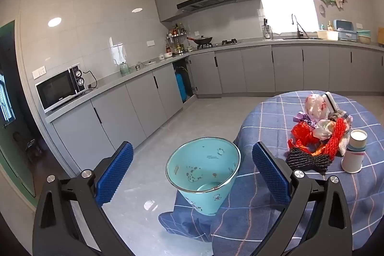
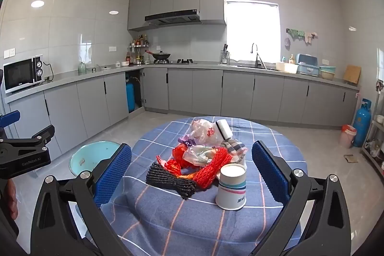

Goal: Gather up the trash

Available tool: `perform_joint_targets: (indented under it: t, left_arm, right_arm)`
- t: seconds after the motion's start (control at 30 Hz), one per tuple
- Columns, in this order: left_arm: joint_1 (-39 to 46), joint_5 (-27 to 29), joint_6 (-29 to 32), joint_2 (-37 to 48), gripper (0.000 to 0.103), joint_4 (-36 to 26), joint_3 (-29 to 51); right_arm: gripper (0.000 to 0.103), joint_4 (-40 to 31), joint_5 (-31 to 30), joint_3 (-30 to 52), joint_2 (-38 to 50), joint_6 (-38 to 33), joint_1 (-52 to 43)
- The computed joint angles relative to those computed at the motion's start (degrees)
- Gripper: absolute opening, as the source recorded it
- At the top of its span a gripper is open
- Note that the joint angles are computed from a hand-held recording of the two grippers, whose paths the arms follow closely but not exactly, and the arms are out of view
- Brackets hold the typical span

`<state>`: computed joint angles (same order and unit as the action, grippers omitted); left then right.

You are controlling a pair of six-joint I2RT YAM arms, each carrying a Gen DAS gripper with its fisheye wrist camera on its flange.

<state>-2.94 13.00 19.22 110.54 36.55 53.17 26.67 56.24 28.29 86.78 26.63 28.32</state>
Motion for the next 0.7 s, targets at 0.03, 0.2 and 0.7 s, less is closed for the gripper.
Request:
perform_joint_targets:
  t: [0.03,0.2,0.7]
  left_arm:
    - [0.04,-0.05,-0.09,-0.05,0.098,0.15,-0.10]
    - [0.23,0.25,-0.23,-0.66,0.098,-1.04,0.23]
    - [0.76,0.67,-0.18,0.54,0.098,-2.40,1.92]
  right_arm:
    - [0.099,0.37,0.12,-0.05,0.09,-0.21,0.07]
    - [0.099,0.42,0.06,0.16,0.29,-0.43,0.10]
    - [0.099,-1.62,-0.92,2.03,2.55,0.64,-0.17]
